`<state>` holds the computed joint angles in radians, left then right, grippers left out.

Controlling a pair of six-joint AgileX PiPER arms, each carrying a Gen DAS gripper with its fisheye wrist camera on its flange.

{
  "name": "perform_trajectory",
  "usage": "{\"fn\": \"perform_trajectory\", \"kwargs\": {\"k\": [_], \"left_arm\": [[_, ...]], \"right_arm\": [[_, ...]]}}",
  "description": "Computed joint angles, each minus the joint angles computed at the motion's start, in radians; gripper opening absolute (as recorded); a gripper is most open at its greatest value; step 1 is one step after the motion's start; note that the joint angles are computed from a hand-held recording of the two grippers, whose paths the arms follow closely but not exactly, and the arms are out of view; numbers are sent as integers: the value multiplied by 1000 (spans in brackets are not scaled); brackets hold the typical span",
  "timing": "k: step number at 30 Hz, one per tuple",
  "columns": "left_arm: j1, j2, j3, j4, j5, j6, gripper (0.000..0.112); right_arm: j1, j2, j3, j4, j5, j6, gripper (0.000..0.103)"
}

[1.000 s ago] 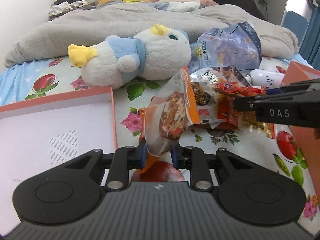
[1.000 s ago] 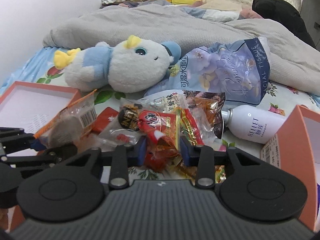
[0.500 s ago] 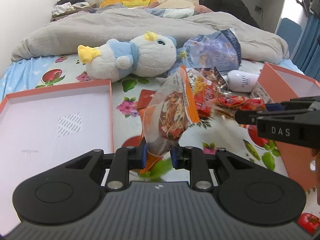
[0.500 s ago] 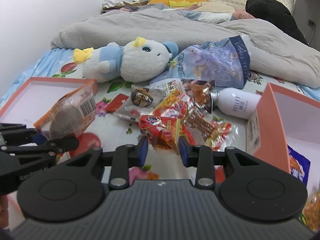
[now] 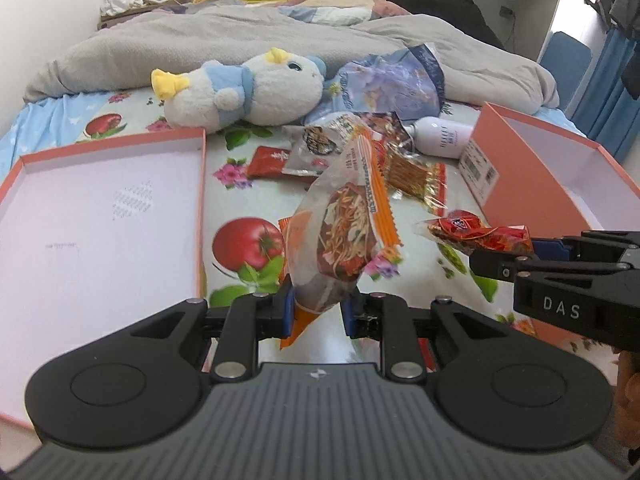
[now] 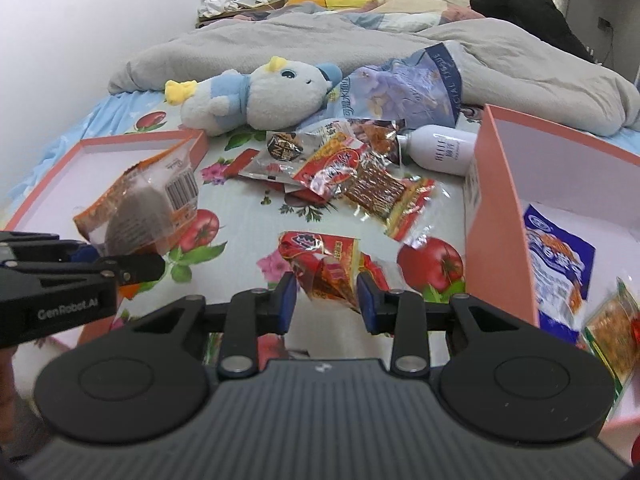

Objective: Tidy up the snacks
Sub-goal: 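Lift both packets and carry them over the deep pink box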

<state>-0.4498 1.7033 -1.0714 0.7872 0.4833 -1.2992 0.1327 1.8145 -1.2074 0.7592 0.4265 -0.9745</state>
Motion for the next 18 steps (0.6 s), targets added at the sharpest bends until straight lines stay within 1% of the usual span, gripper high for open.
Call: {"fn": "perform_trajectory", "kwargs": {"k": [5, 9, 18], "left_arm": [[-33, -32, 7, -21, 20, -21, 26], [-57, -53, -6, -26, 58, -31, 26], [-64, -51, -120, -96, 127, 80, 26]], "right_arm": [[-23, -53, 57, 32, 19, -39, 36], [-49, -87, 79, 69, 32, -71, 36], [-116, -140, 57, 157, 86, -105, 36]]}}
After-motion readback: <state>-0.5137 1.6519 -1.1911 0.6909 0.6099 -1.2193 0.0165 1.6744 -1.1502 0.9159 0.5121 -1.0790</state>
